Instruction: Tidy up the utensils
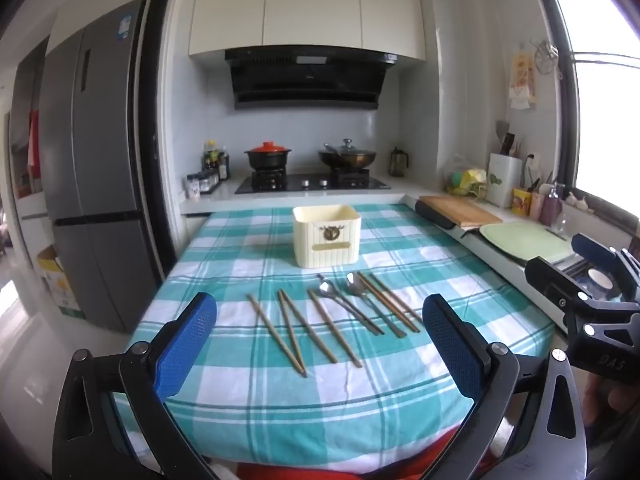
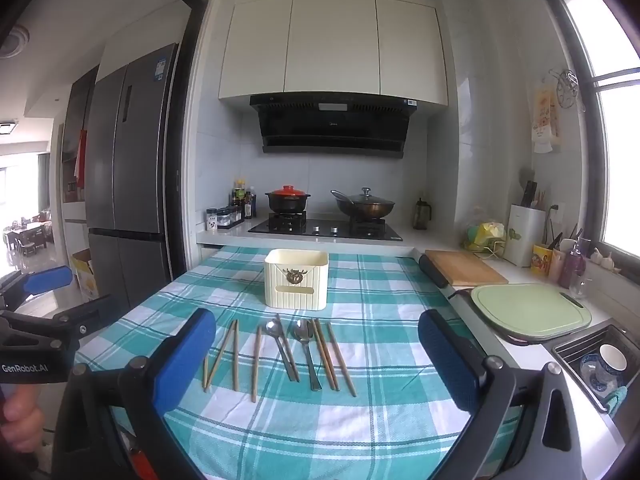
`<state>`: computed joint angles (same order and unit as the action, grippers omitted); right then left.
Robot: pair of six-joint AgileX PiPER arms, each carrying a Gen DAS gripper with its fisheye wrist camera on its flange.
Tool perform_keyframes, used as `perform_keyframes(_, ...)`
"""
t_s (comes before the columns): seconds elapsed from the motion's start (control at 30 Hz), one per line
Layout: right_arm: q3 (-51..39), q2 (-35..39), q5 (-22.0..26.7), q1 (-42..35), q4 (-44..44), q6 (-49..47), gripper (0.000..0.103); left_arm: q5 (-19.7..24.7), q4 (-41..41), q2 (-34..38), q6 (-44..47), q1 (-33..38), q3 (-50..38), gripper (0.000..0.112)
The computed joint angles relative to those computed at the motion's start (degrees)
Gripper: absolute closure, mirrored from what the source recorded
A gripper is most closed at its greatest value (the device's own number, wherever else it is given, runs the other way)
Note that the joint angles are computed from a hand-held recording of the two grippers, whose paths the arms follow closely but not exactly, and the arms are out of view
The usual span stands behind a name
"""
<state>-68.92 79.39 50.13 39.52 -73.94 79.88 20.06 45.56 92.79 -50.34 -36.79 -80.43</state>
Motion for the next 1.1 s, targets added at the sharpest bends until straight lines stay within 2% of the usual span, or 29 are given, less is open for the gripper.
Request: perform_keyframes(1.1,0.95,-0.52,-0.03,-0.30,0.23,0.75,0.000,1.40,-1.45,0.16,2.19,-0.59,-1.74,0.010)
